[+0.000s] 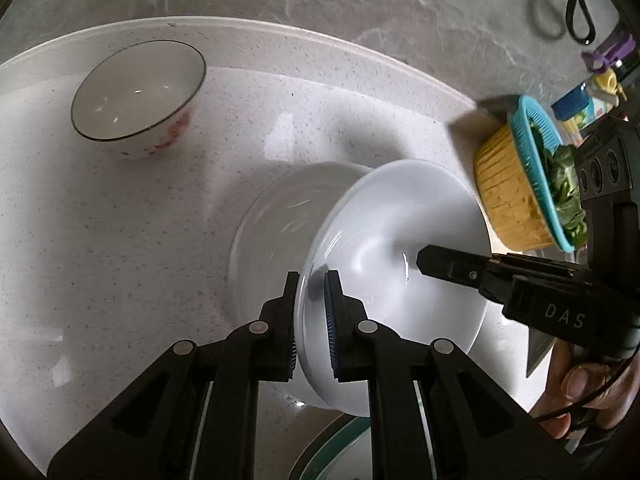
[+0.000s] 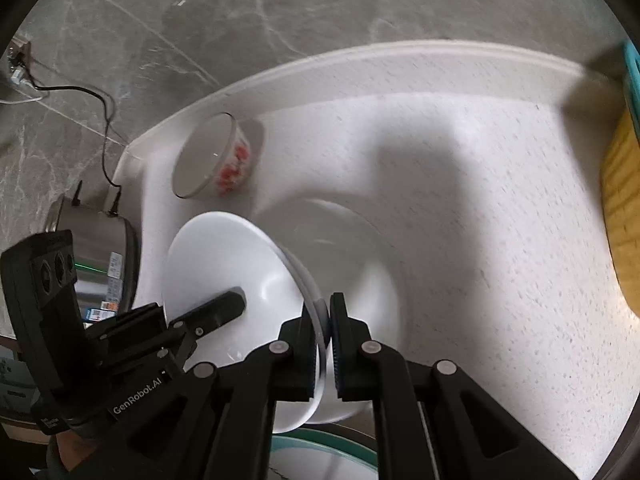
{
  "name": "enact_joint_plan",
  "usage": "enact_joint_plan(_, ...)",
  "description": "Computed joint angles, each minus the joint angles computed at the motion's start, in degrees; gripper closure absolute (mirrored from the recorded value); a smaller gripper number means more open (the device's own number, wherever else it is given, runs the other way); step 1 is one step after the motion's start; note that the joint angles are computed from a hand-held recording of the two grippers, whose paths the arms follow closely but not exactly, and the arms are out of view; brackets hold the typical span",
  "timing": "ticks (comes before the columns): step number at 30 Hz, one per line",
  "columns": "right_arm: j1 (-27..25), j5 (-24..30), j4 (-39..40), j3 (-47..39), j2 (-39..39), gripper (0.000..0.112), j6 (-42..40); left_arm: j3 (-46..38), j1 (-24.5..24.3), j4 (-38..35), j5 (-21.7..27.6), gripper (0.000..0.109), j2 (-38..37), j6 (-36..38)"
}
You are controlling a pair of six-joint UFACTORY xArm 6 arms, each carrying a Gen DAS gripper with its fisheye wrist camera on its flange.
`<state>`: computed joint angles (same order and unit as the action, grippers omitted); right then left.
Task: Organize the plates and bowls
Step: 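Carry the white plate onto the plate stack and lower it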
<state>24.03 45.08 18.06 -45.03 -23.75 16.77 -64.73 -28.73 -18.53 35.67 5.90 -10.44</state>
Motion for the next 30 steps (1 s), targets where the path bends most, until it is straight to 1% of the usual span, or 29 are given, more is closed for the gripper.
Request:
enact_joint_plan(5, -0.5, 0.4, 0.5, 0.4, 1.2, 0.104, -1.5, -1.6, -0.7, 1.9, 0.1, 0.098, 2.6, -2.2)
enact_joint_plan(10, 0.3, 0.2, -0.1, 0.3, 2.7, 0.104, -1.5, -3.4, -1.6, 3.4, 0.5, 0.098, 5.6, -4.6)
enact_joint_plan(16, 1.1, -0.1, -1.7, -0.7, 5.0, 0.103, -1.4, -3.0, -1.5, 4.2, -0.5, 0.097, 6.3, -5.7)
enact_joint_plan(17, 1.0, -0.3, -1.5, -0.8, 5.3, 0.103, -1.4, -3.0, -1.3, 3.9, -0.6, 0.094, 6.4, -5.5)
enact_joint_plan(21, 1.1, -0.4, -2.3, -1.4, 6.2, 0.102, -1.4, -3.3, -1.3, 4.3, -0.4, 0.093, 6.6, -5.7)
enact_joint_plan(24, 1.1, -0.7, -2.8, -1.4, 6.2, 0.102, -1.5, -3.5, -1.2, 3.7, -0.6, 0.091, 6.7, -5.3)
enact_joint_plan(27, 1.1, -1.1, -2.7, -1.2, 6.1, 0.102, -1.6, -3.1, -1.4, 2.0, -1.6, 0.076, 6.3, -3.7)
enact_joint_plan(29, 1.2, -1.3, -2.8, -0.8, 5.7, 0.103, -1.4, -2.5, -1.8, 0.9, -3.0, 0.050, 5.7, -2.7)
enact_joint_plan(30, 1.3, -1.7, -3.0, -0.6, 5.5, 0.103, -1.2, -2.5, -1.8, -1.0, -3.2, 0.047, 5.5, -1.6)
